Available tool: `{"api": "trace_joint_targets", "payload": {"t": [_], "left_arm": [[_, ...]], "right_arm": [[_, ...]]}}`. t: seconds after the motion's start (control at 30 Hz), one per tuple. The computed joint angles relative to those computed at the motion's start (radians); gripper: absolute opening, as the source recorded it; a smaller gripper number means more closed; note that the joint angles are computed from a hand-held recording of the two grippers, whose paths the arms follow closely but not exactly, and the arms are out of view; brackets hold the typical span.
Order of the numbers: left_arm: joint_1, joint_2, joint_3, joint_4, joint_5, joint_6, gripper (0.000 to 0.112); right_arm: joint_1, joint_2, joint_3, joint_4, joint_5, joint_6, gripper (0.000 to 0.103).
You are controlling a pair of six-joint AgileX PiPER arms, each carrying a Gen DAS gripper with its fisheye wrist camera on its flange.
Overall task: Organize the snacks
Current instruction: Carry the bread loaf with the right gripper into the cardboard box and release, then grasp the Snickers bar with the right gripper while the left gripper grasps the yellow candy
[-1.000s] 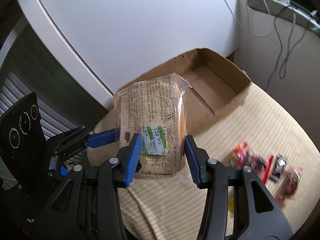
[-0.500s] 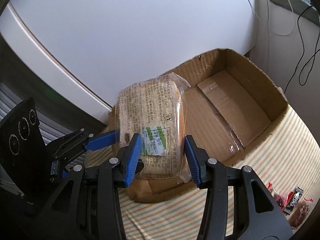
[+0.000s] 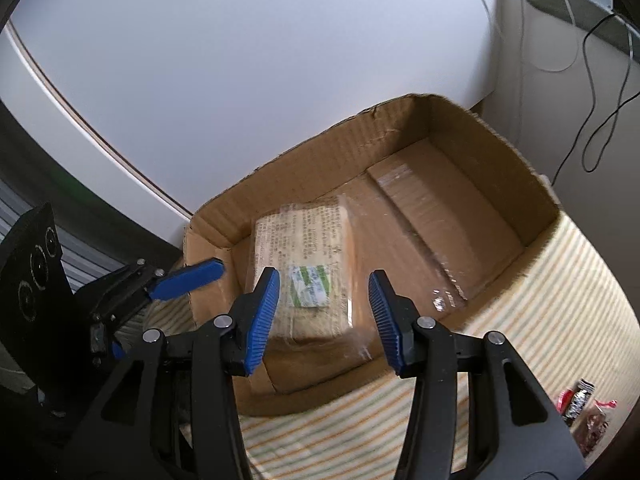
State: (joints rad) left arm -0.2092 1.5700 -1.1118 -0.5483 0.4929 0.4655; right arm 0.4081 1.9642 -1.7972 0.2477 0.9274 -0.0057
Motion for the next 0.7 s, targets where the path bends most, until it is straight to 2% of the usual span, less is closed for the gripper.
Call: {"api": "trace_joint_targets", "payload": {"t": [0.17, 0.27, 0.37, 0.47, 0.57, 0.7], "left_arm": [[-0.023, -0.056, 0.038, 0.031, -0.034, -0.022, 0.048], [-0.044, -0.106, 0.081, 0.026, -0.049, -0.004, 0.052], [-0.077, -0.132, 0.098, 0.008, -0.054, 0.007, 0.064], [-0.122, -0.147, 0.108, 0.011, -0.066, -0.006, 0.066], [-0.167, -0.151, 0.112, 0.015, -0.071, -0.024, 0.066], [-0.235, -0.140, 0.110, 0.026, -0.073, -0.040, 0.066]], "right_arm": [[0.001, -0.114, 0.138, -0.058, -0.050, 0.024, 0.049], [-0.007, -0.201, 0.252, -0.100, -0.107, 0.047, 0.059], [-0.017, -0.301, 0.374, -0.170, -0.161, 0.097, 0.064], [-0.030, -0.424, 0.505, -0.268, -0.200, 0.178, 0.074], [-0.057, -0.555, 0.647, -0.370, -0.221, 0.264, 0.074], [-0.117, -0.682, 0.778, -0.414, -0.222, 0.305, 0.074]]}}
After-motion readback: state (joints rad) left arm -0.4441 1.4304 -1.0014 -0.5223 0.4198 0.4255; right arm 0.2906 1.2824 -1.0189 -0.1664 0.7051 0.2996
